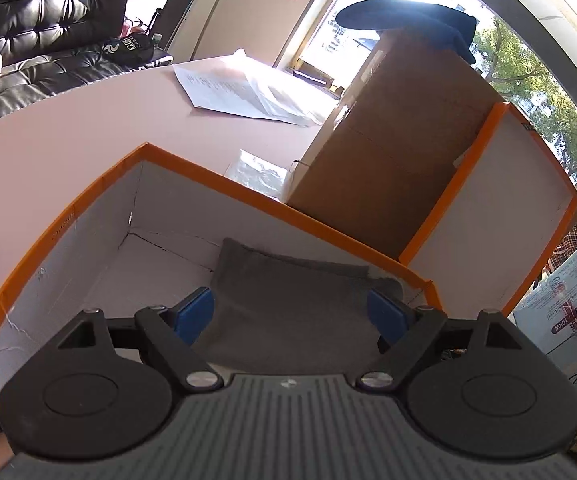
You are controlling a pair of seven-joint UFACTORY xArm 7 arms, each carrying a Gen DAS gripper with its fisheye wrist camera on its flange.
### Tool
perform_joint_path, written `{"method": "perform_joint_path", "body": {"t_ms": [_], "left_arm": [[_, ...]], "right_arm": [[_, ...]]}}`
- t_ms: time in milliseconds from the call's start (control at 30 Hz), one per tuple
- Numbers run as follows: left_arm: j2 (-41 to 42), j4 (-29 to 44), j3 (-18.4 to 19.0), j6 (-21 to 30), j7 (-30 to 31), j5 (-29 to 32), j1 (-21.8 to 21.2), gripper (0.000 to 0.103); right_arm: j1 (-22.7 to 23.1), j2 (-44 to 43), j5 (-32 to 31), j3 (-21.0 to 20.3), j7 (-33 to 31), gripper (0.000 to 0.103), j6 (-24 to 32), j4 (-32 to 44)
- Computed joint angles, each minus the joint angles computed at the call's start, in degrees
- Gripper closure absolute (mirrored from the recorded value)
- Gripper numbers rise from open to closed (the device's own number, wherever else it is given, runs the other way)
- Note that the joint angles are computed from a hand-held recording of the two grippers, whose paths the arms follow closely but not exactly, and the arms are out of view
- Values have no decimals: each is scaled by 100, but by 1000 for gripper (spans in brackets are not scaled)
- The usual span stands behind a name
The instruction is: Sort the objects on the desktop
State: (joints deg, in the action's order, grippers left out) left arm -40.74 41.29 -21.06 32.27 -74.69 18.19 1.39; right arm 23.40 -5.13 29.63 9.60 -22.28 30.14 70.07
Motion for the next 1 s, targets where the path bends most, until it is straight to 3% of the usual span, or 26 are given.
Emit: {"method": "perform_joint_path", "body": {"t_ms": [100,167,267,367,433,500,667,867,1000], "left_arm": [[56,56,-5,23,14,-22,-38,20],[93,99,-21,46,10,-22,-53,20],[164,184,-50,148,4,-17,-83,20],[196,244,-57,290,-29,-16,-123,20],[182,268,-57,401,-64,-10,-144,20],[149,298,-67,542,-124,-1,-150,20],[63,372,-265,630,-561,153,5,20],[441,931,-1068,379,-1645,803,569,14],[1308,1774,-1649,541,-2087,1415,770,14]], "right_arm": [[-40,98,-559,45,193,87,485,214],[-27,114,-687,65,52,62,814,355],[-4,148,-914,113,-124,53,1222,548],[38,126,-1367,210,-31,41,967,417],[83,205,-1327,222,-116,34,890,405],[92,302,-999,191,-320,29,895,456],[14,87,37,34,-656,29,697,254],[-94,-390,1926,-411,-1944,24,357,-127],[-346,-462,2331,-658,-1911,14,-8,-154]]}}
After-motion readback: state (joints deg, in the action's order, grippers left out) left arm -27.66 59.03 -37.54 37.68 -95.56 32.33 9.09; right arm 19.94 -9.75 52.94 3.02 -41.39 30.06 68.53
